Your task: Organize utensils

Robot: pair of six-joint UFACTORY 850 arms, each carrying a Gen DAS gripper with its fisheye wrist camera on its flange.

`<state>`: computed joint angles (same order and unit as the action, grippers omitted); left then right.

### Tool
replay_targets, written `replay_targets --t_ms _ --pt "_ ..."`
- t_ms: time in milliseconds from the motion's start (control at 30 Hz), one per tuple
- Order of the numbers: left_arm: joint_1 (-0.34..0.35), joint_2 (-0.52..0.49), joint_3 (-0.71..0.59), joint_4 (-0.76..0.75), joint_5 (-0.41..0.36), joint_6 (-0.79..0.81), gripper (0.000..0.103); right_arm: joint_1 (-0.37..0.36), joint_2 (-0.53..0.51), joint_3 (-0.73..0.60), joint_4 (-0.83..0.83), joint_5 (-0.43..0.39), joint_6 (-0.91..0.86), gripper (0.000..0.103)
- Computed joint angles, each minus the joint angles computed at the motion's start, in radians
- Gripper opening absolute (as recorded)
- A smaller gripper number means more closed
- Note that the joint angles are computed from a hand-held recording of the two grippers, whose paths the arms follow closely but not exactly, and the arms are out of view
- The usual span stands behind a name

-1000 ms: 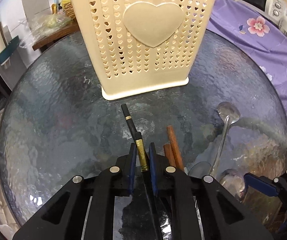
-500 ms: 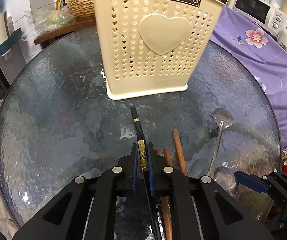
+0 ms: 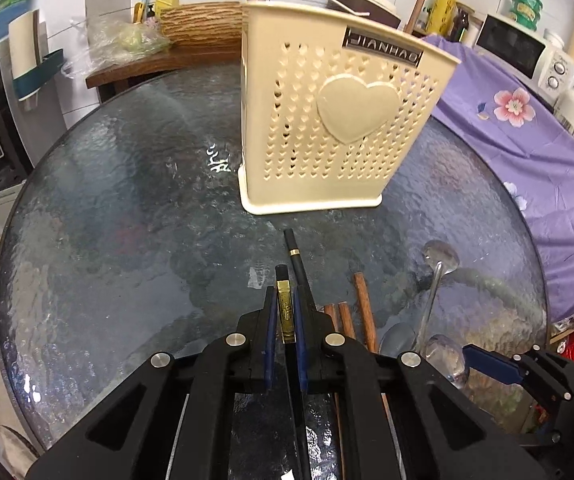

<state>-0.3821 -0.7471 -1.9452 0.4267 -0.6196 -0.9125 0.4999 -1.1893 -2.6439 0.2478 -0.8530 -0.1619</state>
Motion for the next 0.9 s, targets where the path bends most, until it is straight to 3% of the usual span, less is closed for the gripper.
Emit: replay_targets --t_ms 133,400,900 --pt "-0.004 0.018 0.017 0.021 0.018 -0.021 0.008 -0.002 0.034 0.058 0.017 0.043 -0.014 0.047" --pt "-0.012 0.055 0.049 0.08 0.049 -0.072 0.007 -0.01 0.195 0.33 0.141 0.252 -0.151 0.047" --pt "-0.03 0.13 0.122 0.278 0.09 -0.261 0.007 -0.012 0.279 0.452 0.257 0.391 -0.346 0.047"
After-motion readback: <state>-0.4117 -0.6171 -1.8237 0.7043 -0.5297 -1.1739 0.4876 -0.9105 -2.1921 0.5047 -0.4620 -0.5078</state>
